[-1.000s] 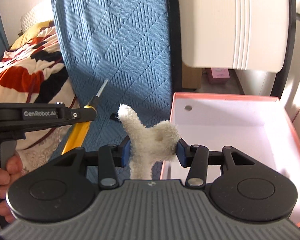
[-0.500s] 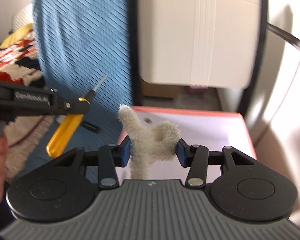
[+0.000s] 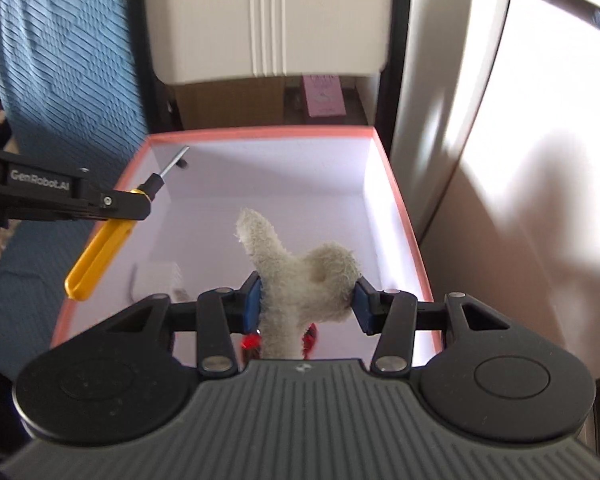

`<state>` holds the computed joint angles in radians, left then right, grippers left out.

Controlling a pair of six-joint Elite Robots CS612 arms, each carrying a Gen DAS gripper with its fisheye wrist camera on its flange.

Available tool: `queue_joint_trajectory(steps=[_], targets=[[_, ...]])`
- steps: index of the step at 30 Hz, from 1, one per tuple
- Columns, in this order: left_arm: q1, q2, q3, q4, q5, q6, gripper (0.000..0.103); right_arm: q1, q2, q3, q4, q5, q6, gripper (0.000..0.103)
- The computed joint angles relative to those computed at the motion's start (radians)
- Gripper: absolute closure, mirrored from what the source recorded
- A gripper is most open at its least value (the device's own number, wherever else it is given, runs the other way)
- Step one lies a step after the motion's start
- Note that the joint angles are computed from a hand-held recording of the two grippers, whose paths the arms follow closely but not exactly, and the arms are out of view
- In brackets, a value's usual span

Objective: Organize rigid objects
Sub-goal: 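Carry both held objects over the pink box and lower them inside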

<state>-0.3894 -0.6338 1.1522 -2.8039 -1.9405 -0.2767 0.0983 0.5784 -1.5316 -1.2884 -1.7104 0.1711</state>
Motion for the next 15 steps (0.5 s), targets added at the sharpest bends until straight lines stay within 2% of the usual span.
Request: queue_joint_trajectory(steps=[4, 7, 15], targets=[[-0.006, 0.019, -0.012, 0.053, -0.012, -0.009, 0.084, -0.007, 0.019, -0.017, 0.038, -0.004, 0.046, 0.053], [-0.013, 0.022, -0.014, 0.08, -0.001, 0.034, 0.084, -0.015, 0.027, -0.027, 0.067, 0.0, 0.086, 0.053], [-0.005, 0.024, -0.022, 0.112, -0.043, 0.043, 0.082, -0.019, 0.032, -0.024, 0.077, 0.005, 0.102, 0.052]])
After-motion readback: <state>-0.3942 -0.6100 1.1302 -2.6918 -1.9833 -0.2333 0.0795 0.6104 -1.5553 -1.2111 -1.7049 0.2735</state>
